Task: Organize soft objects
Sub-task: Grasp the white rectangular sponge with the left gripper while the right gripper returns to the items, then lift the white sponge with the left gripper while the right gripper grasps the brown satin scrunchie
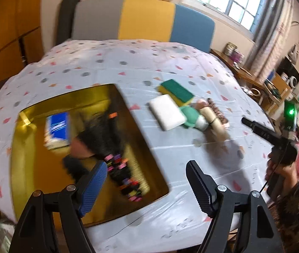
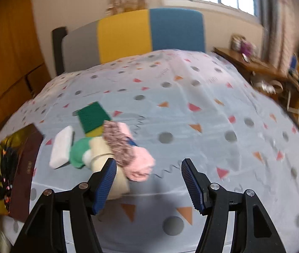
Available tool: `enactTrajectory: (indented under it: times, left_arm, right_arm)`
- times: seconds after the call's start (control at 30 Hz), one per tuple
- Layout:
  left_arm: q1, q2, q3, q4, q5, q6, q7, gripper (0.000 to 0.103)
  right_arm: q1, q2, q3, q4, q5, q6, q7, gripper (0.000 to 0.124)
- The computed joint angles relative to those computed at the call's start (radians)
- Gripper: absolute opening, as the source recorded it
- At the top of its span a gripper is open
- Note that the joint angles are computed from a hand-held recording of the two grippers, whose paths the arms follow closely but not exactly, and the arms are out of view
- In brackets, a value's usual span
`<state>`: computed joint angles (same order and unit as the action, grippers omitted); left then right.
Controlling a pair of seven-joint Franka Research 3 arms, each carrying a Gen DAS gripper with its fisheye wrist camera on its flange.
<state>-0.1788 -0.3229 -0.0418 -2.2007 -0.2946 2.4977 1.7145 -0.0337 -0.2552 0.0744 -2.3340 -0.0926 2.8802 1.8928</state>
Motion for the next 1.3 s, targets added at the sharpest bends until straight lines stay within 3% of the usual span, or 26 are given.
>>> enactTrajectory:
  times: [0.1, 0.2, 0.47, 0.73, 0.83, 0.97, 1.07, 1.3]
  left_arm:
    - [-0.011, 0.075, -0.028, 0.082, 0.021, -0.006, -0.006, 0.078]
    - [-0.004, 0.194, -0.059, 0.205, 0.033, -0.050, -0.056, 0.078]
    - [0.039, 0.488, -0.131, 0.512, 0.116, -0.184, -0.286, 0.079]
    - [0.048, 0.709, -0.158, 0.744, 0.175, -0.243, -0.480, 0.083]
    - [0.044, 0.761, -0.168, 0.808, 0.211, -0.259, -0.496, 0.083]
    - [0.035, 0.814, -0.168, 0.866, 0.247, -0.302, -0.529, 0.081]
    - [0.014, 0.801, -0.157, 0.840, 0.319, -0.289, -0.524, 0.058]
    - [0.029, 0.701, -0.175, 0.700, 0.323, -0.246, -0.474, 0.057]
  right_arm:
    - [0.010, 0.016, -0.029, 0.018, 0.060, -0.035, 0.007, 0.065]
    - [0.048, 0.006, -0.070, 0.006, 0.160, -0.001, -0.045, 0.065]
    - [0.053, 0.003, -0.068, 0.014, 0.225, -0.012, -0.074, 0.067]
    - [0.069, 0.008, -0.076, 0.030, 0.279, -0.024, -0.128, 0.070]
    - [0.072, 0.013, -0.079, 0.038, 0.293, -0.032, -0.138, 0.070]
    - [0.070, 0.017, -0.079, 0.041, 0.302, -0.034, -0.142, 0.070]
    - [0.063, 0.016, -0.074, 0.039, 0.293, -0.026, -0.137, 0.070]
    - [0.050, 0.018, -0.070, 0.040, 0.275, -0.033, -0.112, 0.070]
